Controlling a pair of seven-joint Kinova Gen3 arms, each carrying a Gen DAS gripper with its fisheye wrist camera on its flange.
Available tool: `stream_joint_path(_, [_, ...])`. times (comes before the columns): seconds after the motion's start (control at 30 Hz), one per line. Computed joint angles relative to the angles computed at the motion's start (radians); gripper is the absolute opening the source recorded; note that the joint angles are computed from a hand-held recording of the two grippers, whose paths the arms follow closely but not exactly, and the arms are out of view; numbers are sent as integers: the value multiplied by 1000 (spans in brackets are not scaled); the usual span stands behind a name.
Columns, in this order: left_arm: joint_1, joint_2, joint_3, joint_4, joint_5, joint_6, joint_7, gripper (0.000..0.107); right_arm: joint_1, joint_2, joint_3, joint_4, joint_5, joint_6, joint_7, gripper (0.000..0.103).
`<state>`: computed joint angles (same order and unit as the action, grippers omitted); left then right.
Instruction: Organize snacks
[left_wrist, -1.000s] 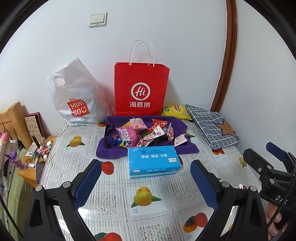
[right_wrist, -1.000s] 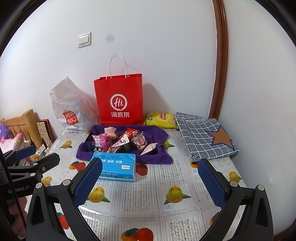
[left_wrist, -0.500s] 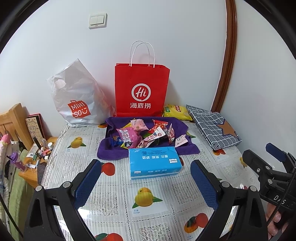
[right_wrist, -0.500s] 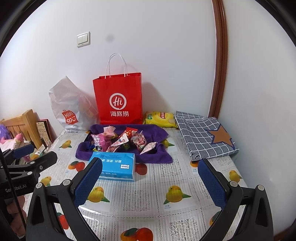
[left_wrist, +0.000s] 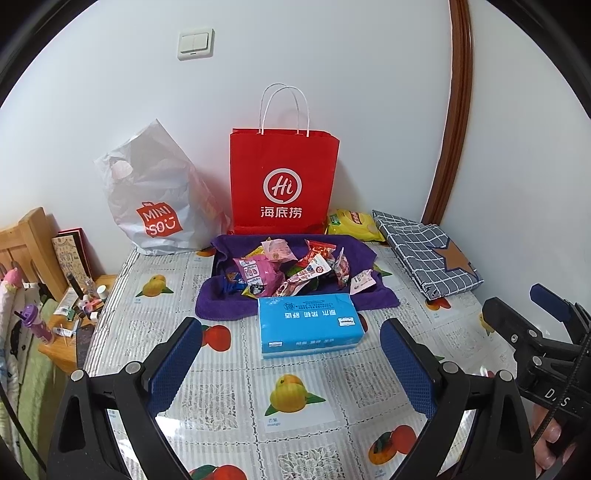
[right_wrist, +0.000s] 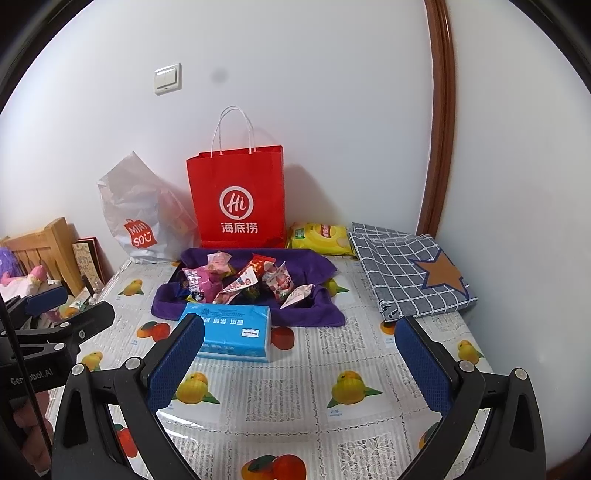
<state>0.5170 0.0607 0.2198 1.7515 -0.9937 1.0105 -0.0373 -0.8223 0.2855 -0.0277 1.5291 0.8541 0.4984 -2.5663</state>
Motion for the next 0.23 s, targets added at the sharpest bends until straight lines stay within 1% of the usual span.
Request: stream_joint_path(0.23, [15,0,8,11,-27,17,36,97,-1,0,4,6,9,-9,-15,102])
